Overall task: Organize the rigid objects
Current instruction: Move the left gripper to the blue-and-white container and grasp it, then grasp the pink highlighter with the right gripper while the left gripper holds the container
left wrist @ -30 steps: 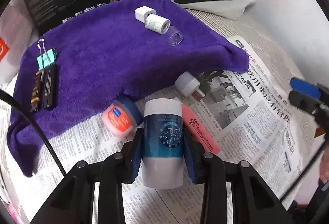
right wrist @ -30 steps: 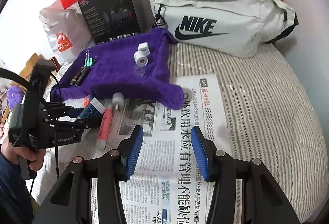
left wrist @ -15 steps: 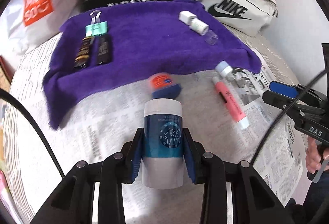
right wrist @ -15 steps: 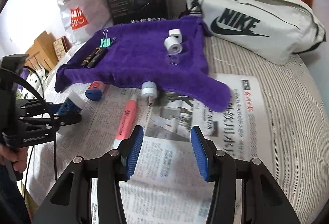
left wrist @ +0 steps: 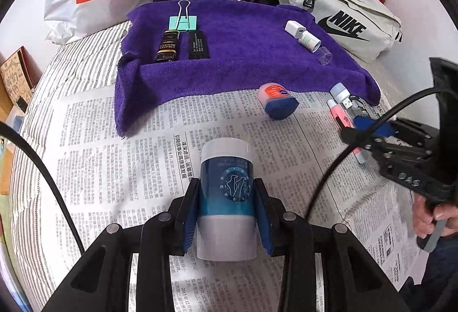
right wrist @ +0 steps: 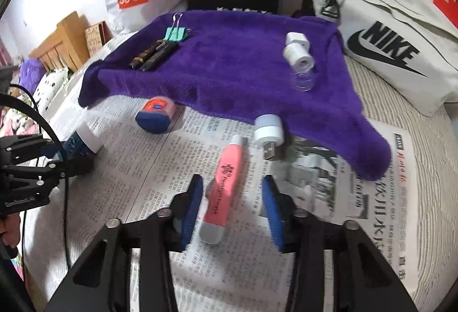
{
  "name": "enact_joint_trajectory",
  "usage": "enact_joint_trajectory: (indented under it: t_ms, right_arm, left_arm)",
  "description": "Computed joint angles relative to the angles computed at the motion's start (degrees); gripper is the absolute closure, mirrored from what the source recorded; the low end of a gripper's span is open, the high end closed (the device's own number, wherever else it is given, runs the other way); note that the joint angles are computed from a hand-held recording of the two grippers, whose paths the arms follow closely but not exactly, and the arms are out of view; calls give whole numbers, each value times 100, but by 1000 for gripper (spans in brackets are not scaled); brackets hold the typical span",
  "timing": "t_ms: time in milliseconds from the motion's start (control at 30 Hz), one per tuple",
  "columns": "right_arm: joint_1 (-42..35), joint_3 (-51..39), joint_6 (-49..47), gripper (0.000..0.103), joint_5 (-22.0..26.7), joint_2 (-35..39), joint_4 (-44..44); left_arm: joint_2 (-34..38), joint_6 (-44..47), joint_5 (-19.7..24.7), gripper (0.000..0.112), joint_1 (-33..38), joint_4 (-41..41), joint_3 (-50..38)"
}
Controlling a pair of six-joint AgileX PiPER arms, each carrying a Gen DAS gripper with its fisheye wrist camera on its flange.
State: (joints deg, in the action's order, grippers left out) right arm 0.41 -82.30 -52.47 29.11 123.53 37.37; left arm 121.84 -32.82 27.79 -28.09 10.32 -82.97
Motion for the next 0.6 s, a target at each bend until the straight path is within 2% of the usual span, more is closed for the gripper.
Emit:
enact_joint_trajectory:
  t_ms: [67, 100, 133, 333, 400, 500, 600]
  right_arm:
    - [113, 201, -140, 75, -425, -25, 67]
    - [157, 342, -318, 82, -650, -69, 151]
    - [145, 390, -454, 87, -660, -94, 209]
    - [-127, 495, -278, 87, -408, -220, -27]
    - [-167, 580, -533, 86, -458, -241, 226]
    - [-132, 723, -566, 84, -593, -316, 137]
    - [-223, 799, -974, 84, -562, -318, 594]
  left_arm:
    - [-22, -119, -41, 78, -22, 92, 56]
    - [-25, -154, -47, 78, -37, 130, 65]
    - [-31, -173, -74, 78, -46, 154, 85]
    - [-95, -216, -284, 78, -17, 100, 249]
    - [-106, -239, -312, 78, -20, 127, 278]
    - [-110, -244, -292, 78, -26, 123, 267]
    - [-95, -264, -232, 78, -55, 195, 228]
